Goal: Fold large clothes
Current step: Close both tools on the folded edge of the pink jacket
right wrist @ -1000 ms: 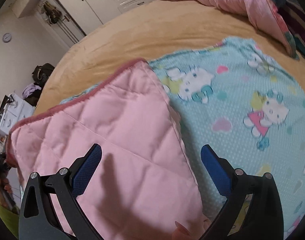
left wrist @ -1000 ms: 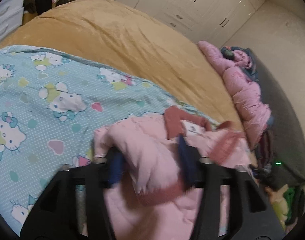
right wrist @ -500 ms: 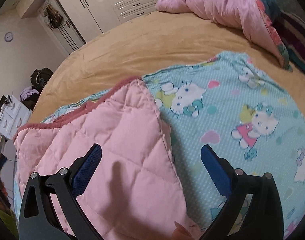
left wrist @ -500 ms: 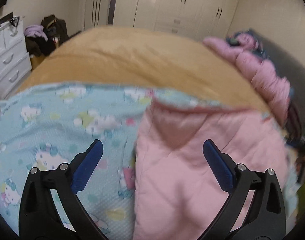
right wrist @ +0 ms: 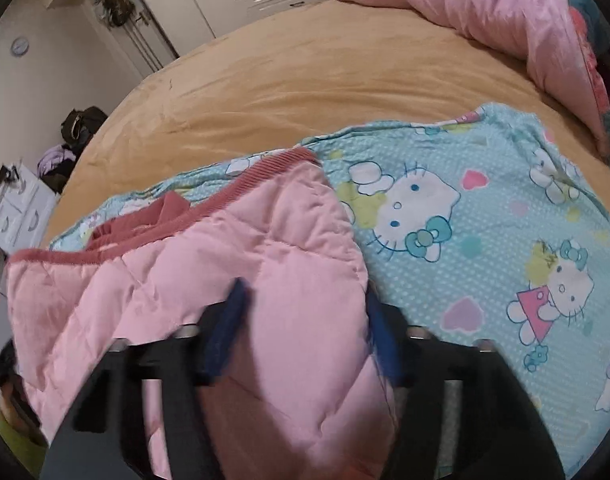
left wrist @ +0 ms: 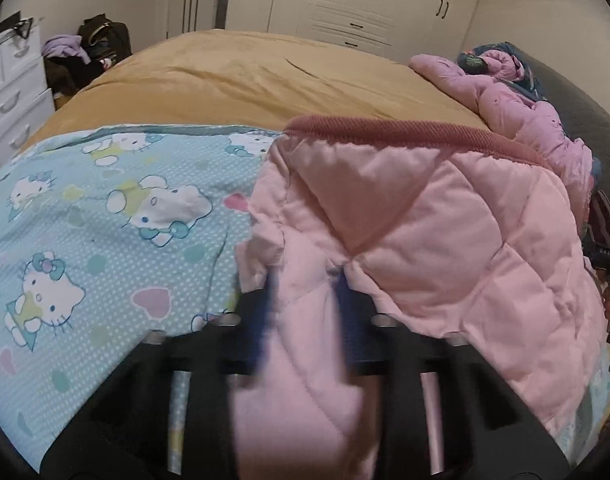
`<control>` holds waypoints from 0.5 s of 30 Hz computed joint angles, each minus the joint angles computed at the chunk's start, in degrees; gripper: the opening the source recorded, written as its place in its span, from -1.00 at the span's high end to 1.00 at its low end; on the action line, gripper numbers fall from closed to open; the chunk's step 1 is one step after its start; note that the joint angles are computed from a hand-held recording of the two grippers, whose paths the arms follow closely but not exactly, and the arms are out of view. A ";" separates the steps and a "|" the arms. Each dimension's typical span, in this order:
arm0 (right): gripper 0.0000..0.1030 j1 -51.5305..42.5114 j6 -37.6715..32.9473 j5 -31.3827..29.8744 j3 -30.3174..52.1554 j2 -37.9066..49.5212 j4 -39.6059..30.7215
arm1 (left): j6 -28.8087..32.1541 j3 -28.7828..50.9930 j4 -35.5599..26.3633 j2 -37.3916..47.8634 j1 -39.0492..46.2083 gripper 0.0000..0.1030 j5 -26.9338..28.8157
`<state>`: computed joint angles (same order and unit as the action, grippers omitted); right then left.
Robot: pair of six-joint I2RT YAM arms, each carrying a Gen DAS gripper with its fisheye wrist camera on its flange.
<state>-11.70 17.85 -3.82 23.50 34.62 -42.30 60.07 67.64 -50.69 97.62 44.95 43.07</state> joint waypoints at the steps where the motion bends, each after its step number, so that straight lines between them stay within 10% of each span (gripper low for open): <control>1: 0.42 3.10 0.78 2.42 -0.21 -2.17 -1.05 | 1.20 0.26 -0.82 0.27 0.93 0.83 0.95; 11: 0.63 7.99 2.73 8.46 9.60 -20.95 -16.71 | 16.60 8.37 -21.86 -1.02 12.92 0.96 14.12; 15: 0.64 -0.25 0.59 0.43 15.31 -17.01 -12.32 | 11.50 9.64 -21.06 -3.99 11.31 0.96 16.52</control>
<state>-11.94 18.45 -3.38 38.81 17.60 -54.62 71.58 77.28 -71.76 93.63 56.26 59.59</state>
